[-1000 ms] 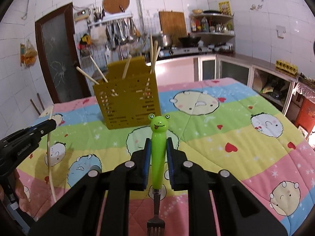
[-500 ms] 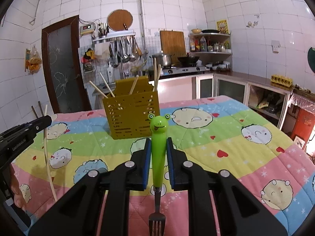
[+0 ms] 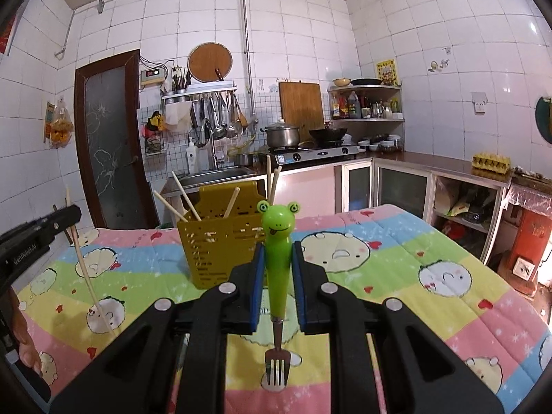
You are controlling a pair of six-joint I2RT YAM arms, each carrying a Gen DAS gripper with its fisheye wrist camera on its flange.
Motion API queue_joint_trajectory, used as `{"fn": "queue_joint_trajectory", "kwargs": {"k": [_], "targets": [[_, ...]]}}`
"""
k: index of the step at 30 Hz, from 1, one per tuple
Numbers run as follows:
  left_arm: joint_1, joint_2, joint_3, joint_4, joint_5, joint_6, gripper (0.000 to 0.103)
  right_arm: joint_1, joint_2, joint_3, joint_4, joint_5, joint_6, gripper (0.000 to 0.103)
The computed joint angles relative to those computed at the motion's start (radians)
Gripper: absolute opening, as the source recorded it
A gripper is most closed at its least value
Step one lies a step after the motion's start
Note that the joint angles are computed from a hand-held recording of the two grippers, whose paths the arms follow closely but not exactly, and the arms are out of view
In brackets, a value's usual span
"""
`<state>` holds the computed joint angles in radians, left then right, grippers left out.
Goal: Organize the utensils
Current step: 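Lift the chopstick and frog fork in both tools over the yellow holder, then lower the chopstick and fork into the yellow holder and open both tools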
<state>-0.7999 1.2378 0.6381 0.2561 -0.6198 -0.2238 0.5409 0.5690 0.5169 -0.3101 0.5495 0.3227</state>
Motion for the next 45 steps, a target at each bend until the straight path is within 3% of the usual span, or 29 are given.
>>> {"fn": "queue_joint_trajectory", "kwargs": {"k": [15, 26, 35, 39, 45], "targets": [[0.092, 0.129, 0.187, 0.031, 0.107, 0.078, 0.004, -0.092, 0.209, 0.105, 0.161, -0.095, -0.094, 0.016], [0.188, 0.295, 0.491, -0.037, 0.22, 0.08, 0.004, -0.275, 0.449, 0.364, 0.252, -0.289, -0.138, 0.016], [0.231, 0.453, 0.781, -0.112, 0.259, 0.1, 0.004, -0.318, 0.667, 0.592, 0.289, -0.343, -0.163, 0.016], [0.237, 0.533, 0.89, -0.123, 0.269, 0.11, 0.004, -0.311, 0.736, 0.635, 0.323, -0.339, -0.189, 0.016], [0.25, 0.637, 0.927, -0.099, 0.285, 0.098, 0.004, -0.334, 0.83, 0.644, 0.354, -0.389, -0.179, 0.016]]}}
